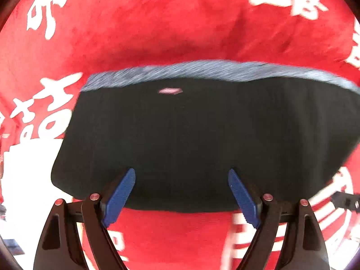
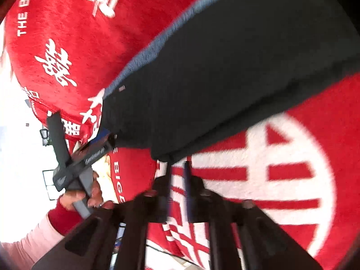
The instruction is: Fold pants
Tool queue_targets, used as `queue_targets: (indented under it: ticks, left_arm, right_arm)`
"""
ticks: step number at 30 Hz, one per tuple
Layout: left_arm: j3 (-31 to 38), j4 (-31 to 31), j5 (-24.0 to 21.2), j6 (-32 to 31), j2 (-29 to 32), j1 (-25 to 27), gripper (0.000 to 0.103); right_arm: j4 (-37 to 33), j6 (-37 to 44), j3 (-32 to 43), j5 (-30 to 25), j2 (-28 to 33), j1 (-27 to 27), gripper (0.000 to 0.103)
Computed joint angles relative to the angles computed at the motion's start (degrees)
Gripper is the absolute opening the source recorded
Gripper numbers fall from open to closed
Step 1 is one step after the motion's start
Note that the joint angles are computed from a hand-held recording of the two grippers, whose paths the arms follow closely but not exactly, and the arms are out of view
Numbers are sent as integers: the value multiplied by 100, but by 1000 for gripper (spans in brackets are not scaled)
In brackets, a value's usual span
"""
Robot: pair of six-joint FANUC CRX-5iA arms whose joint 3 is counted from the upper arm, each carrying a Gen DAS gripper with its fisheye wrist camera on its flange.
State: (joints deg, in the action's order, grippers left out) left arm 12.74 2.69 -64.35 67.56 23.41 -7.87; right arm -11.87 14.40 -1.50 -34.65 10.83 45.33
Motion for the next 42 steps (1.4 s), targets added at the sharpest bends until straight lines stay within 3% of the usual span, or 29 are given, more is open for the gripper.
queue_targets:
  ticks: [1,9,17,18,19,20,23,26,29,32,35,36,38,42]
  left_arm:
    - [-22,140,-17,-67,-8,-37,86]
    - [108,459,-137,-110,267,-383,86]
    - [307,381,-246,389,402,-303,86]
    - [332,361,-278,335,424,-322,86]
    - [343,326,-309,239,432,-358,86]
    - [341,258,-335,106,422,-414,86]
    - [209,76,-364,-249,308,-588,86]
    - [18,32,-322,-221,161,-617,86]
    - [-32,-15,-416,-154,166,-599,86]
    - [-424,-101,15,-325,-66,-637,86]
    - [-443,36,8,-182,-40,-540,86]
    - [-400,44,-28,-79,-9,-530,86]
    - [-261,44,-84,83,34,-494,86]
    - [13,187,94,316,105,-505,86]
  right_arm:
    - [184,-227,-123,74,-80,3,41]
    - [-264,-306,-341,613,-42,-235,41]
    - [61,-1197,-730,1561,-18,-125,41]
    - [225,-1456,-804,1679,-14,-95,39]
    - [285,-1574,-798,1659,-1,-85,21]
    - [445,-1832,-786,1504,2,-71,9]
    - [970,-2246,-958,1696,-93,-18,8]
    - [852,-1582,-643,1288,-79,-9,8]
    - [876,-1864,-789,1347,-122,78,8]
    - [853,-2021,-894,1312,-96,136,8]
    - [391,-1485,-852,1304,-88,54,9]
    - [-21,-982,-676,1031,-117,-50,13]
    - [-138,-539,-532,492,-280,-160,22]
    - [1482,-1129,-798,-957,-957,-98,26]
